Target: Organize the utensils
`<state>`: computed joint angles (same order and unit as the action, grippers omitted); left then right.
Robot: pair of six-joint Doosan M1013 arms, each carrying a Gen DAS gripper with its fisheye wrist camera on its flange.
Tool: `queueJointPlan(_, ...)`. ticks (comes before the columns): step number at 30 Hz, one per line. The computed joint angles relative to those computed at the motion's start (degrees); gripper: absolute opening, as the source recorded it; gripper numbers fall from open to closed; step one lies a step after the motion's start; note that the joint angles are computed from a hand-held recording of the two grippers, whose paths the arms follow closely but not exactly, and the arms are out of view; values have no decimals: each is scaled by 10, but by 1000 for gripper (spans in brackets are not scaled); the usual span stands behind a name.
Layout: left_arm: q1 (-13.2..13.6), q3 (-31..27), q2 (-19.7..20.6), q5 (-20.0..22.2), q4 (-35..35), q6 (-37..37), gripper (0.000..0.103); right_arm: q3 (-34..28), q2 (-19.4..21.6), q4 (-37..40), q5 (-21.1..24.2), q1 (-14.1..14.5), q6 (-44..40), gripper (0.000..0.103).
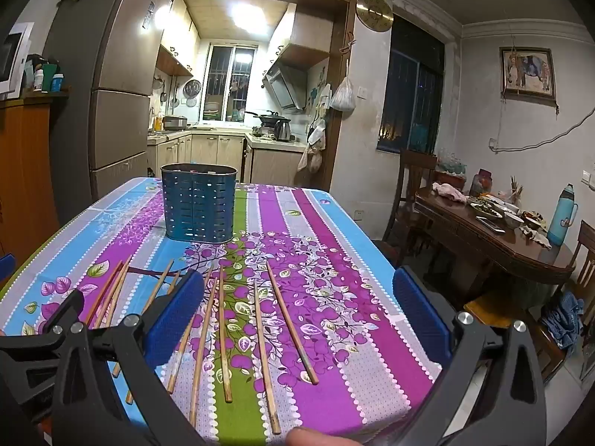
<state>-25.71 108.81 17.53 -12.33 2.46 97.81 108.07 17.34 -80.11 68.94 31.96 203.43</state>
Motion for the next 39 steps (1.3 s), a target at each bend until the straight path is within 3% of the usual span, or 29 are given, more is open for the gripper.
queueJointPlan(11,1,-1,-1,9,11,-10,98,0,0,1,-1,-1,-1,98)
queueJointPlan(13,9,-2,1,8,52,-48,98,0,-1,1,-1,-1,-2,98)
queueJointPlan(18,13,-3,5,7,62,-56,98,1,-1,1,-1,-1,-3,98)
queueJointPlan(20,4,-7,8,15,-13,13,98,1,-1,2,-1,-1,-3,98)
queueJointPlan(23,2,-7,7,18,-45,43,98,1,-1,2,-1,-1,-3,98)
queueJointPlan(39,1,-9,7,26,-68,64,98,0,-1,3,-3,-2,-5,98)
